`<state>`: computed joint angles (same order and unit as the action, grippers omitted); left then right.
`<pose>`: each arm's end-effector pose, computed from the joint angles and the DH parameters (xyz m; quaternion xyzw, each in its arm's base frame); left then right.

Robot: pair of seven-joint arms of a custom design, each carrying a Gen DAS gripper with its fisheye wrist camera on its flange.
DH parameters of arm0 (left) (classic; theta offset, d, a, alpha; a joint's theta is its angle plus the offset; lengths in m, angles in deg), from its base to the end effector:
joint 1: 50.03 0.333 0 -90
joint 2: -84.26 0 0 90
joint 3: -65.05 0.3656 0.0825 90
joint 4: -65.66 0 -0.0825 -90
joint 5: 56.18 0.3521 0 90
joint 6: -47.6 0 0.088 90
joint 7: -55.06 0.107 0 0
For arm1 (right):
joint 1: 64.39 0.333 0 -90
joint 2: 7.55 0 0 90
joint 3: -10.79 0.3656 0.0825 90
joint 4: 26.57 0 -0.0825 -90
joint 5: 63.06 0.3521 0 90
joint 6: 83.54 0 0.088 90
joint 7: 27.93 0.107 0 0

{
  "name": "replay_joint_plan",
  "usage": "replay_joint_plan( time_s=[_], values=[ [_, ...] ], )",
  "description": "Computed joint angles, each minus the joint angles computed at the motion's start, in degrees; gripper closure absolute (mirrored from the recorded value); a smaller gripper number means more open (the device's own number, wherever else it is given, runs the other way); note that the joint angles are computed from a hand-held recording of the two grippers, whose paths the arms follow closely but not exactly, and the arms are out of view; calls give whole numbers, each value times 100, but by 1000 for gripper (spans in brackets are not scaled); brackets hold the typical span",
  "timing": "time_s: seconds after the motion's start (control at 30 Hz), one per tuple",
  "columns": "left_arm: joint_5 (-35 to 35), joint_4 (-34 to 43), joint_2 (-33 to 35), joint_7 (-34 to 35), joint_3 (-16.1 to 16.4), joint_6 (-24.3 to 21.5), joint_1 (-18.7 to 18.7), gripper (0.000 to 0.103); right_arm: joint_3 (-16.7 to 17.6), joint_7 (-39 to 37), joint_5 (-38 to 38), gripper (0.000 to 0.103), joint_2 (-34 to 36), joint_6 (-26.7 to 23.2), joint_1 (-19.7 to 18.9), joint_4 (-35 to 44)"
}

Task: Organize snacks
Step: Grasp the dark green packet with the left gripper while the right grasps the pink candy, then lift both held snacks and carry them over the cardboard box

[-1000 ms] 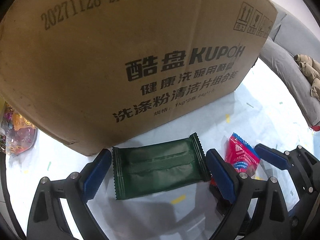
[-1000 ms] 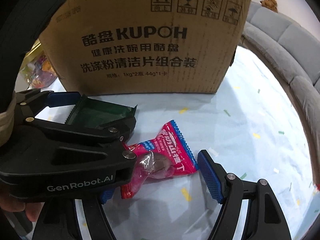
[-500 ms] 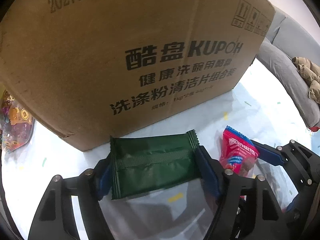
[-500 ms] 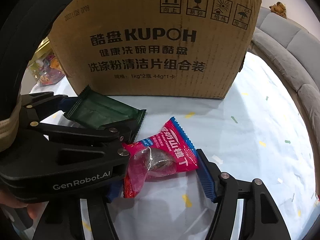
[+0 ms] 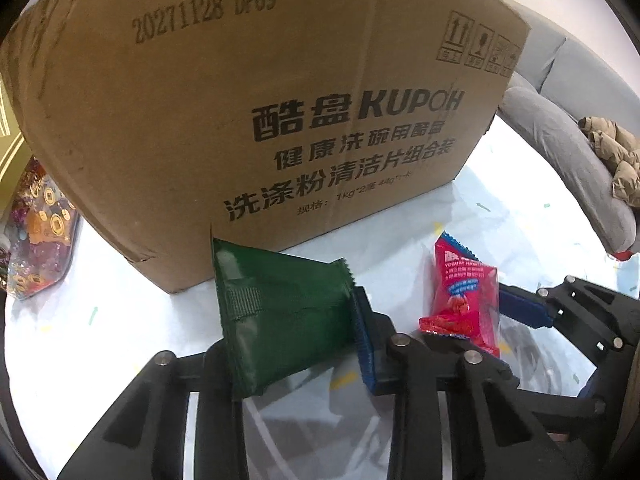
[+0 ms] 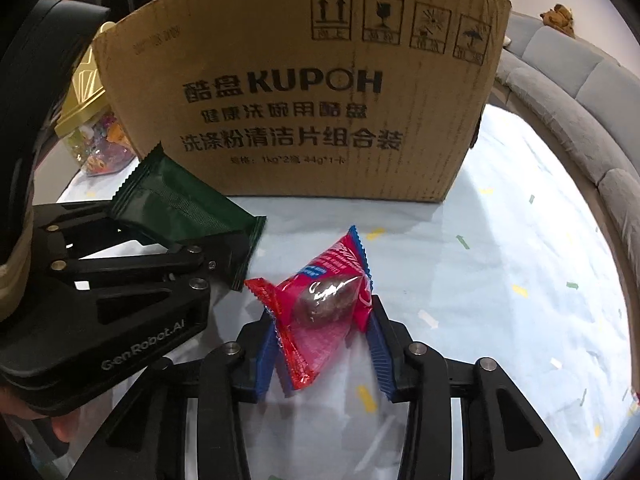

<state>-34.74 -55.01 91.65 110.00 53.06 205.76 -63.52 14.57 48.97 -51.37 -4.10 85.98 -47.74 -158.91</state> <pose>0.5233 -0.2608 0.4841 -0.6323 0.7236 -0.2246 0.1618 0.5115 0.1754 0.4570 -0.7955 0.5306 -0.1540 0.2488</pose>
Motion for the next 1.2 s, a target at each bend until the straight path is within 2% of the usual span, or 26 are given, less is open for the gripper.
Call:
replay_joint_plan(
  time_s=[0.13,0.33,0.67,1.03,1.2],
  values=[
    [22,-27,-7,-92,5,46,-20,82,14,-192,245,63,-23,-86,-51,42],
    [106,-27,-23,-176,32,50,-10,90,-15,-54,194,63,-172,-101,-63,13],
    [313,-111,-282,-560,69,-20,20,90,12,-147,392,63,-287,-230,-91,114],
    [669,15,-635,-1258,-67,-625,-36,90,-31,-490,824,63,-697,-418,-124,150],
    [839,56,-850,-1586,-124,-901,-63,90,-2,-435,771,63,-809,-458,-127,229]
  ],
)
